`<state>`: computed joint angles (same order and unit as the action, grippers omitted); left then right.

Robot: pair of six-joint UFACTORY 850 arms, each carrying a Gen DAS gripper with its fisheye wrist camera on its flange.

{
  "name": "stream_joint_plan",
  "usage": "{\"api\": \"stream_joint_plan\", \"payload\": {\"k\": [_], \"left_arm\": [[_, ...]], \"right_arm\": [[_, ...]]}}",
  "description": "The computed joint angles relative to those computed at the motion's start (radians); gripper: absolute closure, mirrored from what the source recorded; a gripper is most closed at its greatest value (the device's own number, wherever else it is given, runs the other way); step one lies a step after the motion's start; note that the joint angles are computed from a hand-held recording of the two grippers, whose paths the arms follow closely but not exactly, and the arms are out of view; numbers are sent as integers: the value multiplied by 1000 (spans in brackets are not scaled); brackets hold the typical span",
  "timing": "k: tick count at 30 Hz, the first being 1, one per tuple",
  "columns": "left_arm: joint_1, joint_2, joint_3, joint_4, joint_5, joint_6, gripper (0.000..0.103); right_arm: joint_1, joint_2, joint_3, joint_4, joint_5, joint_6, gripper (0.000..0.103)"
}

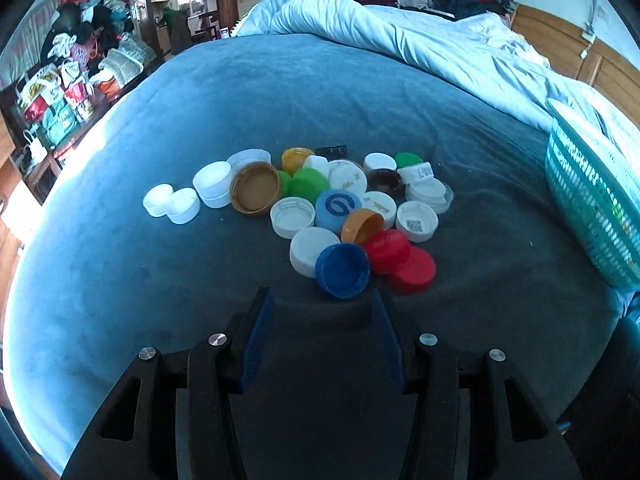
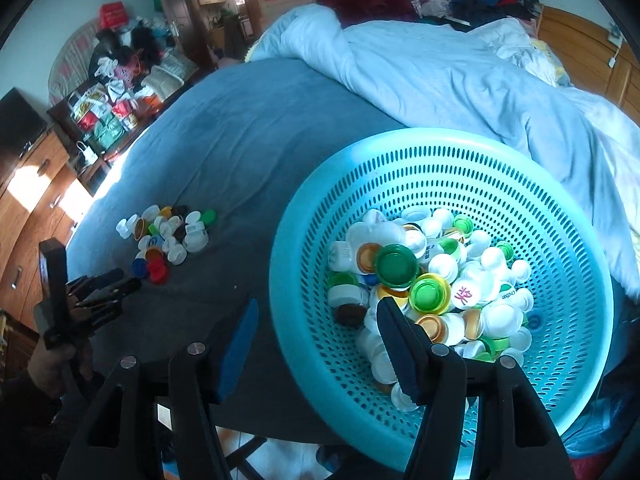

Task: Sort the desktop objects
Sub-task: 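Move both tools back to the pile and grasp a blue cap with the left tool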

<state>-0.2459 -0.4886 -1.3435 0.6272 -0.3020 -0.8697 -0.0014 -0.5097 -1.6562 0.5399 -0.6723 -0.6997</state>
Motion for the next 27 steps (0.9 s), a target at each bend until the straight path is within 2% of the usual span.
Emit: {"api": "stream_joint_plan", "payload": {"k": [4,8,9,10,11,13,17,20,24,27], "left_arm": [[10,-27,-30,-42,9,50,59],[6,-47,-48,-12,5,38,59],[7,-45,-45,-24,12,49,64],[12,-36,-34,-66,26,81,74],[21,-32,-30,-121,36,133,78],[33,-7,-7,-231,58,227,78],[54,57,62,-261,99,213,78],[78,95,96,-371,127,283,78],[108,117,109,-552,145,425,78],[129,116,106,-658,143,508,78]], "right_arm": [[14,-12,-15,-37,-8,34,36],[36,-20,-27,-62,-16,46,36],[43,-23,-32,-66,-20,47,36],[48,-23,-32,-68,-19,45,36],[54,-21,-31,-69,-16,42,37],[64,-22,-33,-64,-14,33,40],[93,-50,-61,-56,-28,26,47],[120,-91,-101,-34,-66,8,51],[173,-171,-185,7,-112,-25,52],[207,-269,-305,9,-165,5,52]]}}
